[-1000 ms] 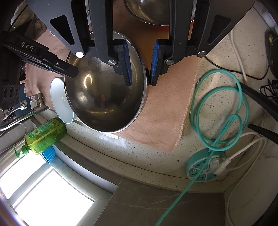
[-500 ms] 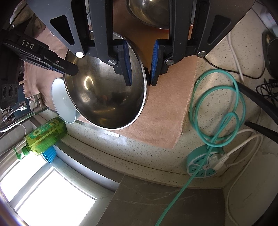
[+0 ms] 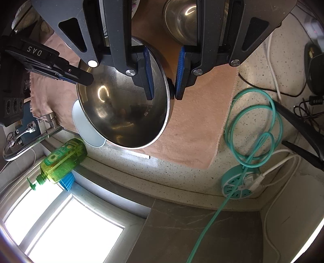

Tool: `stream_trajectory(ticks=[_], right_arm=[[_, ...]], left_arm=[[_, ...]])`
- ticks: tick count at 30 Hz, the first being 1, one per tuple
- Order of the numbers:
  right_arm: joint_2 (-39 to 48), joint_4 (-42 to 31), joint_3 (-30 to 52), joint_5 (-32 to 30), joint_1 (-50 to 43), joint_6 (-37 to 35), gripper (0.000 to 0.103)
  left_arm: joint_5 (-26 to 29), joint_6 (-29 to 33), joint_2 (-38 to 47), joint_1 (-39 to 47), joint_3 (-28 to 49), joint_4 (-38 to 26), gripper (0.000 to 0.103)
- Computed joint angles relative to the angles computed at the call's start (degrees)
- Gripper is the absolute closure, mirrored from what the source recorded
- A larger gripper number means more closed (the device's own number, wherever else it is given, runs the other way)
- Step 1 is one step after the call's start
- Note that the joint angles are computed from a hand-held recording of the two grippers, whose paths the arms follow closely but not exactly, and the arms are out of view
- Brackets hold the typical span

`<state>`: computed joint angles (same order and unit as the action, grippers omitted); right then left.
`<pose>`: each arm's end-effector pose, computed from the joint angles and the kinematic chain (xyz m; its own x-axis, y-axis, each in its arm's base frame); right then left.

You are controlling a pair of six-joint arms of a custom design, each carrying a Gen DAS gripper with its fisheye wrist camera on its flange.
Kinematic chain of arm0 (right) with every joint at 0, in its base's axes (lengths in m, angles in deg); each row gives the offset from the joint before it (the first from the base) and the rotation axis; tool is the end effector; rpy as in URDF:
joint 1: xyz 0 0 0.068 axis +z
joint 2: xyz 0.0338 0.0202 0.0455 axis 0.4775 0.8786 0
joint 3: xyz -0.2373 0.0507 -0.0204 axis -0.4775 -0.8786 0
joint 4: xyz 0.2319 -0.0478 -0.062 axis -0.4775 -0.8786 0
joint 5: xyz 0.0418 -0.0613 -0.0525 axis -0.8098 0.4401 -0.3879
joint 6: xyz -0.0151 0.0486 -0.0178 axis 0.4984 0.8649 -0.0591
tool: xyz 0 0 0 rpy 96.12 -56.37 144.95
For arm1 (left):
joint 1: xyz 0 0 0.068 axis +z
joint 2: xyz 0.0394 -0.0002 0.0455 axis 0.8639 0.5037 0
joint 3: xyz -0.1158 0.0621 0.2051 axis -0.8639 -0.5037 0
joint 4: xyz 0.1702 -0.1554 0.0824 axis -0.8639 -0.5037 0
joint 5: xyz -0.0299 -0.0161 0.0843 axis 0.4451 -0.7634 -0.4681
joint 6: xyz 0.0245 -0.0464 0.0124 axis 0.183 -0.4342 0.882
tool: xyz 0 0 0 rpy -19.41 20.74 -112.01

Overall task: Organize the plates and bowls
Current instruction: 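Lift the large steel bowl and carry it beside the plate stack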

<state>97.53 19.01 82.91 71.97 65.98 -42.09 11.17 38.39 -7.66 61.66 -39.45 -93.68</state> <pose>0.2197 0.1794 0.1332 -0.9731 -0.0060 -0.2302 -0.1125 0.8846 0.4525 0.1608 -0.0037 0.1591 -0.8948 -0.1881 -0.4050 -0.0662 0.9528 -0.2963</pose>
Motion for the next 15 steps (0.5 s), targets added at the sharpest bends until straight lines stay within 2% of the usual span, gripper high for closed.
stream_trajectory(ticks=[8,15], right_arm=[[-8.78,-3.9,-3.11,0.6,-1.21,-1.78,0.078],[-17.4,-8.6,-6.72,0.35,-4.2,-4.62,0.078]], left_arm=[[-1.98,-5.53,-7.64,-6.01,0.25,-4.58,0.084],[-4.63,-12.23,-10.69,-14.21,1.25,-5.66,0.084]])
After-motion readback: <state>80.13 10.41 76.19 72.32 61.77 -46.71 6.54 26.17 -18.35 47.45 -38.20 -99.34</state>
